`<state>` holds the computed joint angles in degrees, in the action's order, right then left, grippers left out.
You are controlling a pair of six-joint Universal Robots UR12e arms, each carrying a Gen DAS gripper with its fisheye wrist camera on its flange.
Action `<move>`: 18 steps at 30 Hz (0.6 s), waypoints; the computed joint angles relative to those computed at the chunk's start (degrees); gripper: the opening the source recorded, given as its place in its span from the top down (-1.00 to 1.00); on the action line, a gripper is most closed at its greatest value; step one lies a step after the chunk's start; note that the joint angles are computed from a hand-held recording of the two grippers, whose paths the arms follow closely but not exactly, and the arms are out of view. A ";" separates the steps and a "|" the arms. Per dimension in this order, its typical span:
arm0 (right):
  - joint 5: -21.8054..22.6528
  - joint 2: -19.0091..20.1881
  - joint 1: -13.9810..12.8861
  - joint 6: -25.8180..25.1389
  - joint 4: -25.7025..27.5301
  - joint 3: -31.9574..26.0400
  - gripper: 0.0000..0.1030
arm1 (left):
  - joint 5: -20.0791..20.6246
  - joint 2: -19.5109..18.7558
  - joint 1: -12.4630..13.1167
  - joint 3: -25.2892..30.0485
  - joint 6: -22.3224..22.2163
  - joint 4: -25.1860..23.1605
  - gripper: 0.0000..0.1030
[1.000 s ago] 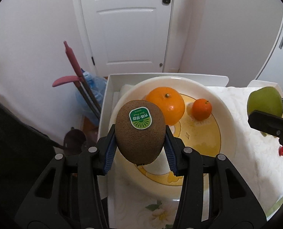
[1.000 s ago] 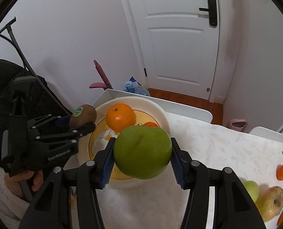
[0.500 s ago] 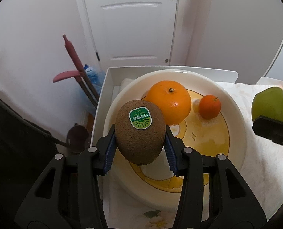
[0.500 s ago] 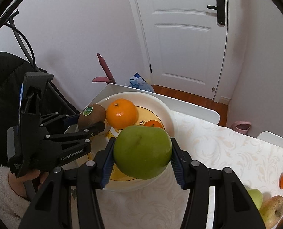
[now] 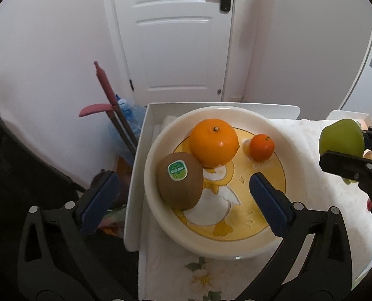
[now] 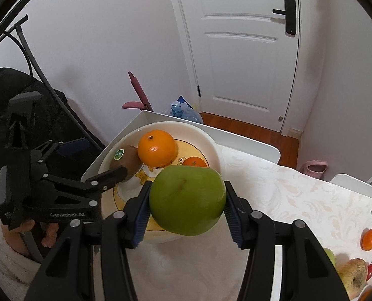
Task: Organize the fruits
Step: 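Lower the green apple with the right tool into the bowl and open it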
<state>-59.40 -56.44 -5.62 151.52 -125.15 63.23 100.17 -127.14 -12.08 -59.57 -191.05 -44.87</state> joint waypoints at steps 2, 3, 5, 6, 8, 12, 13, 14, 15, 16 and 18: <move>0.23 -0.02 -0.07 -0.55 0.50 -0.19 0.04 | 0.32 0.69 -0.08 -0.72 -0.55 -0.08 -1.00; 0.47 0.06 -0.12 -0.82 1.04 -0.47 0.04 | 0.48 0.99 -0.09 -1.16 -0.72 0.05 -1.00; 0.56 0.14 -0.20 -1.33 1.81 -0.79 0.04 | 0.88 1.68 -0.15 -2.01 -1.15 0.06 -1.00; 0.48 0.22 -0.18 -1.62 2.13 -0.94 0.04 | 1.08 1.94 -0.19 -2.30 -1.36 -0.07 -1.00; 0.19 0.50 -0.10 -2.57 3.26 -1.52 0.04 | 1.32 2.58 -0.26 -3.11 -1.82 -0.17 -1.00; -0.34 1.28 0.32 -5.27 6.27 -2.83 0.04 | 1.66 3.76 -0.37 -4.66 -2.66 0.00 -1.00; -0.52 1.43 0.46 -6.13 7.05 -3.05 0.04 | 1.78 3.99 -0.40 -5.00 -2.81 0.09 -1.00; -0.66 1.63 0.63 -6.79 7.68 -3.29 0.04 | 1.88 4.20 -0.42 -5.31 -2.95 0.16 -1.00; -0.73 1.85 0.81 -7.45 8.32 -3.50 0.04 | 2.01 4.50 -0.45 -5.80 -3.21 0.21 -1.00; -0.75 1.97 0.91 -7.83 8.61 -3.58 0.04 | 2.10 4.68 -0.48 -6.11 -3.47 0.22 -1.00; -0.91 2.38 1.29 -8.78 9.39 -3.80 0.04 | 2.26 5.02 -0.52 -6.70 -4.09 0.03 -1.00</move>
<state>-60.31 -54.05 -4.33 142.74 -115.76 59.43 102.43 -122.12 -12.60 -66.27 -195.14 -44.84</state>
